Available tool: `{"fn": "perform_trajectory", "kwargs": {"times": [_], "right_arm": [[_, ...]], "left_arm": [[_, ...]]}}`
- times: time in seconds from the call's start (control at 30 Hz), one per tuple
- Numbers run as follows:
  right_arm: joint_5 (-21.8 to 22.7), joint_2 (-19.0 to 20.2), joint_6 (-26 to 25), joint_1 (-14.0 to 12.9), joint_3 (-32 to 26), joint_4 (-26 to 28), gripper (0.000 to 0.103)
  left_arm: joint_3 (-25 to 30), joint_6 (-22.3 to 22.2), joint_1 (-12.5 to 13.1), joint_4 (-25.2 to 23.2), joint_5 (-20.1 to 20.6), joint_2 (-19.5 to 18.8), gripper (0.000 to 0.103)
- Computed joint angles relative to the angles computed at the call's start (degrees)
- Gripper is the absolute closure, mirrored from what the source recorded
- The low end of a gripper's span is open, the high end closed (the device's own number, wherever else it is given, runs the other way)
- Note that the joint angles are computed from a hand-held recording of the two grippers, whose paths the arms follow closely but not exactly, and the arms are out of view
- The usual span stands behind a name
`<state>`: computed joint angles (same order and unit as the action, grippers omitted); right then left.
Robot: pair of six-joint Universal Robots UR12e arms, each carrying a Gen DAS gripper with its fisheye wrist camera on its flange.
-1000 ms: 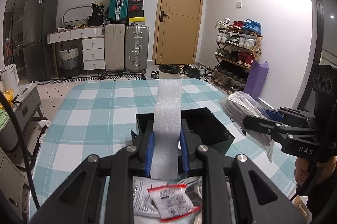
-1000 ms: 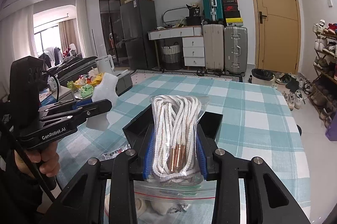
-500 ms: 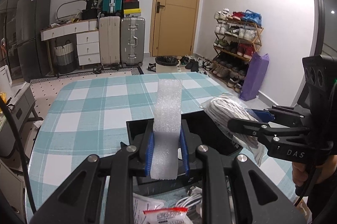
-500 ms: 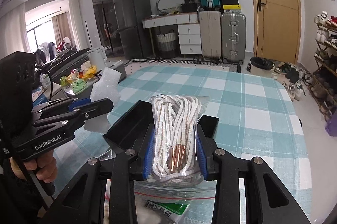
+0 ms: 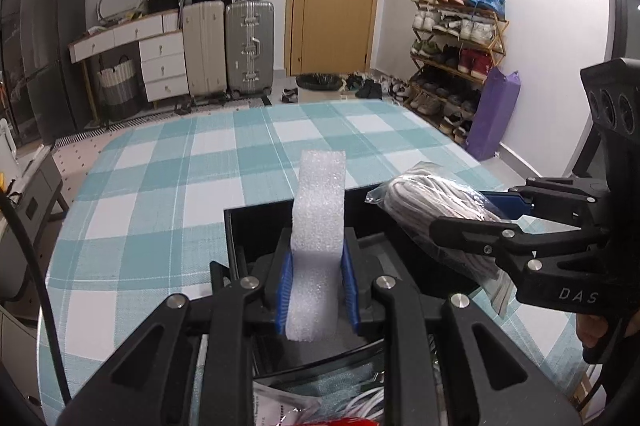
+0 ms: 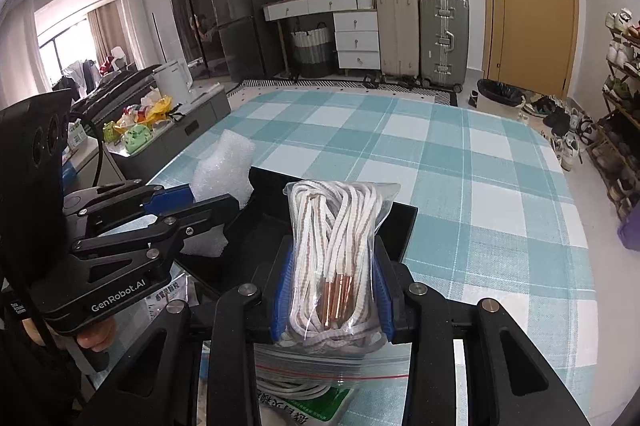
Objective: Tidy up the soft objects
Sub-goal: 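Lower the foam into the box with the left tool while the right tool releases the rope bag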
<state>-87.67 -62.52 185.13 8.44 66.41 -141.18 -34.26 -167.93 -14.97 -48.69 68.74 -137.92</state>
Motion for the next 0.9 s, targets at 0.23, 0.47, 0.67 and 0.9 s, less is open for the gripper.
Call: {"fn": "perform_trajectory", "kwargs": {"times": [0.23, 0.47, 0.67, 0.9], "right_arm": [[1.29, 1.80, -0.30, -0.27, -2.81, 4.62, 0.068], [0.79, 2.78, -1.35, -0.10, -4.15, 5.41, 0.062], [-1.34, 1.57, -2.25, 0.25, -1.93, 1.35, 0.051], [-2.47, -0.64, -2.01, 0.23, 1.23, -1.04, 0.032]], "left_arm": [[2.23, 0.94, -0.02, -3.12, 0.39, -1.27, 0.083], [3.37, 0.59, 0.14, -5.37, 0.42, -1.79, 0.081], [0.15, 0.61, 0.24, -1.51, 0.27, 0.03, 0.041], [-5.13, -3.49, 1.00, 4.89, 0.28, 2.90, 0.001]]}}
